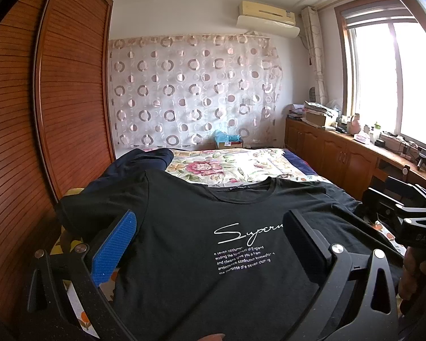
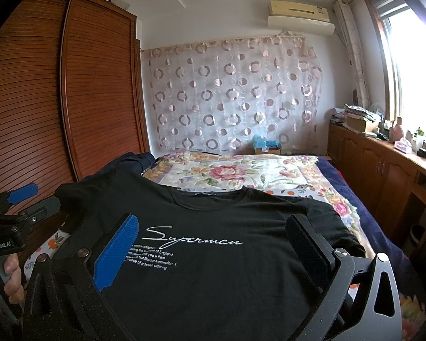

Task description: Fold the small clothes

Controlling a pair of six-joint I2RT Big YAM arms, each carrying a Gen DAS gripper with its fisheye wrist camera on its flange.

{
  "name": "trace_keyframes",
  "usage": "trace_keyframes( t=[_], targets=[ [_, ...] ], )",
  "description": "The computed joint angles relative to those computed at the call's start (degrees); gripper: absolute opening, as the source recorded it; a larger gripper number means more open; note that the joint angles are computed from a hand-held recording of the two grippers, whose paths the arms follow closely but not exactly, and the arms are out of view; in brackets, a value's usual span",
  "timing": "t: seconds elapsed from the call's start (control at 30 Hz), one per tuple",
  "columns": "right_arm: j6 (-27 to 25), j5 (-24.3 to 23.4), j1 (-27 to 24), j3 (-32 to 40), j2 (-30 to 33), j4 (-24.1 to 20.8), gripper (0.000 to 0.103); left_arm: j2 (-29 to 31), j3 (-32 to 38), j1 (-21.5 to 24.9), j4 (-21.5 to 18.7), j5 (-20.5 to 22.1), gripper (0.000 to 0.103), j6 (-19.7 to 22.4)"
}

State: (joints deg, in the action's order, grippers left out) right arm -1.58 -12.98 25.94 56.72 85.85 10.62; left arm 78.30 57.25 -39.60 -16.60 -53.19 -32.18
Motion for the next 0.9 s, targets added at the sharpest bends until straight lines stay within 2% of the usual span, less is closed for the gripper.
trace_keyframes(
  t=[0.47, 0.53, 0.9],
  targets=[
    [0.0, 0.0, 0.1, 0.0, 0.0, 0.0, 0.103, 0.0, 0.0, -0.1, 0.1, 0.2, 0.103, 0.0],
    [0.1, 0.0, 0.1, 0.0, 0.0, 0.0, 0.103, 0.1, 2.6, -1.6, -3.1, -1.1, 0.103, -0.8],
    [0.1, 0.1, 0.4, 0.0, -0.2, 0.1, 0.103, 0.6, 3.8, -2.2, -4.0, -1.6, 0.103, -1.1]
  ],
)
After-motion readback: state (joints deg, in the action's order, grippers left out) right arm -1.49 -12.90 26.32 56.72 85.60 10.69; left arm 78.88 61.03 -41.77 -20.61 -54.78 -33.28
